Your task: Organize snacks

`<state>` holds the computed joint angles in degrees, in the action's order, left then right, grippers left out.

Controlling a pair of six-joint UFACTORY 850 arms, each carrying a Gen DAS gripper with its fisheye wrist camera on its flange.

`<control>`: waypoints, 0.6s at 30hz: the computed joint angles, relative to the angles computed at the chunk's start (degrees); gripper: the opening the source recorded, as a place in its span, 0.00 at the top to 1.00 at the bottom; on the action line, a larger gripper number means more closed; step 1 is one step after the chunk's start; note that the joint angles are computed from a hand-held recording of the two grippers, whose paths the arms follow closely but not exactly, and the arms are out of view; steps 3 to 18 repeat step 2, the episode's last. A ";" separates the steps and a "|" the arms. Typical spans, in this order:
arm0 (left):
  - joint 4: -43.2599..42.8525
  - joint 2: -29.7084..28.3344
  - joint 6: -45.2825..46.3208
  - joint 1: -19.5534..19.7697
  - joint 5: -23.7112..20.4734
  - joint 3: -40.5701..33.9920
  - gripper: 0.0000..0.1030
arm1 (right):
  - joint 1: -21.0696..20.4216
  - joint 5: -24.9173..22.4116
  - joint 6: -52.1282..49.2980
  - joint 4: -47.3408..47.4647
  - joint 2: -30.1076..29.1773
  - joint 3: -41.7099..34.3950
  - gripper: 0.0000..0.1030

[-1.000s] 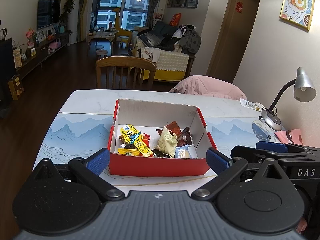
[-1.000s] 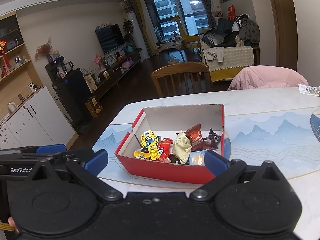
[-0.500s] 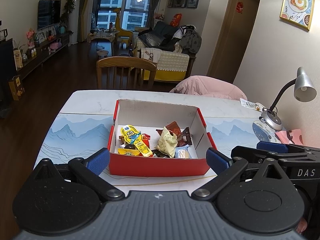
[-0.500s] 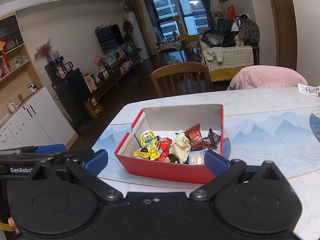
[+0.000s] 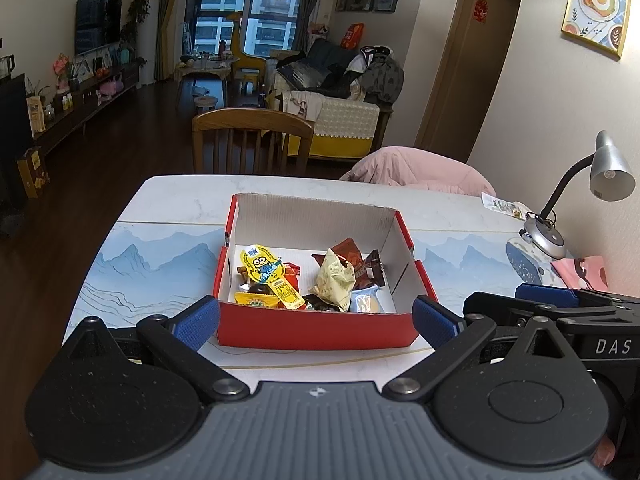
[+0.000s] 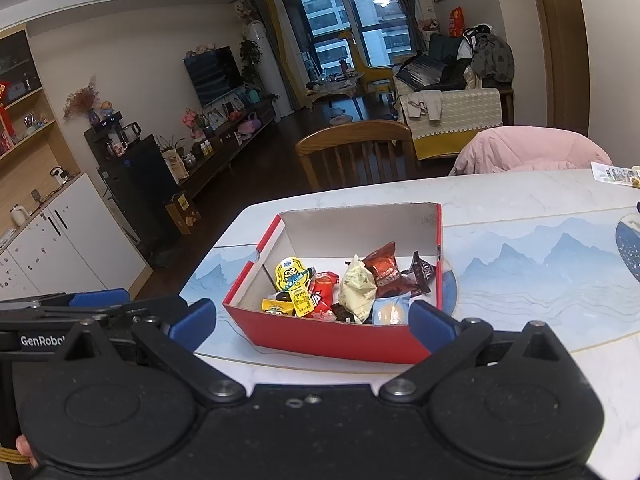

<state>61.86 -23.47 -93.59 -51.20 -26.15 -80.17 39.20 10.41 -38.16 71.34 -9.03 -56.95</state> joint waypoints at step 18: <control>-1.02 0.00 0.96 0.11 0.15 0.04 0.00 | -0.06 -0.13 0.02 0.06 -0.20 -0.15 0.00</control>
